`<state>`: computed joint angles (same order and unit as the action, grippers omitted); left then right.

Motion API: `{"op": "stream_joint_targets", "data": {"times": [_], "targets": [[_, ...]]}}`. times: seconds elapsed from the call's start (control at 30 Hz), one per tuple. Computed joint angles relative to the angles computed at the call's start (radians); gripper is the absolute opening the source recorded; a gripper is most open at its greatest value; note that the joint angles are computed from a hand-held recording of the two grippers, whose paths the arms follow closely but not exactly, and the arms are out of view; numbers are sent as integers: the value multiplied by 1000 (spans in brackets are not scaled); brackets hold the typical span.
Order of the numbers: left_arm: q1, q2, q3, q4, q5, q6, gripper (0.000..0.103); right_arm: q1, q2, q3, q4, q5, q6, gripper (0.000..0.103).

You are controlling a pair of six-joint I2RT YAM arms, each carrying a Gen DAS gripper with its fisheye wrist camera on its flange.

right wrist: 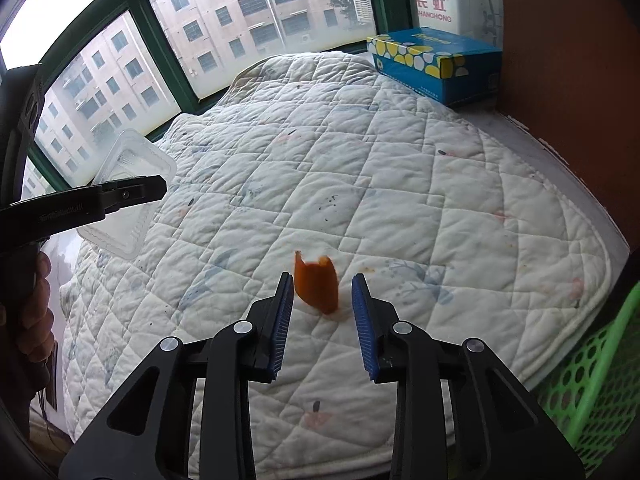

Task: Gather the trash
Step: 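Move the right tool down toward the orange peel piece, then close the right tool on the orange peel piece and lift it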

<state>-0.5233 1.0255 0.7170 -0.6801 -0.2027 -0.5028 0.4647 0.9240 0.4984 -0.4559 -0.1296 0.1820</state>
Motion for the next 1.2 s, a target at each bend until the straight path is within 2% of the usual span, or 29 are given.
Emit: {"op": "stream_joint_targets", "data": {"times": [0.17, 0.27, 0.33, 0.6, 1.0, 1.07, 1.13, 1.2], "targets": [[-91, -6, 26, -26, -43, -60, 28, -45, -48, -18, -37, -35, -21, 30], [-102, -19, 27, -42, -53, -73, 28, -39, -37, -27, -26, -32, -16, 40], [-90, -34, 23, -53, -48, -69, 28, -24, -6, -31, 3, -18, -15, 47], [29, -77, -18, -51, 8, 4, 28, -15, 203, 5, 134, -35, -12, 58], [182, -48, -81, 27, 117, 101, 28, 25, 478, 83, 278, 27, -24, 58], [189, -37, -84, 37, 123, 103, 28, 34, 491, 86, 289, 52, -29, 53], [190, -31, -88, 44, 125, 104, 28, 38, 492, 84, 296, 59, -35, 43], [188, -27, -90, 49, 127, 100, 28, 39, 490, 84, 293, 64, -39, 40]]}}
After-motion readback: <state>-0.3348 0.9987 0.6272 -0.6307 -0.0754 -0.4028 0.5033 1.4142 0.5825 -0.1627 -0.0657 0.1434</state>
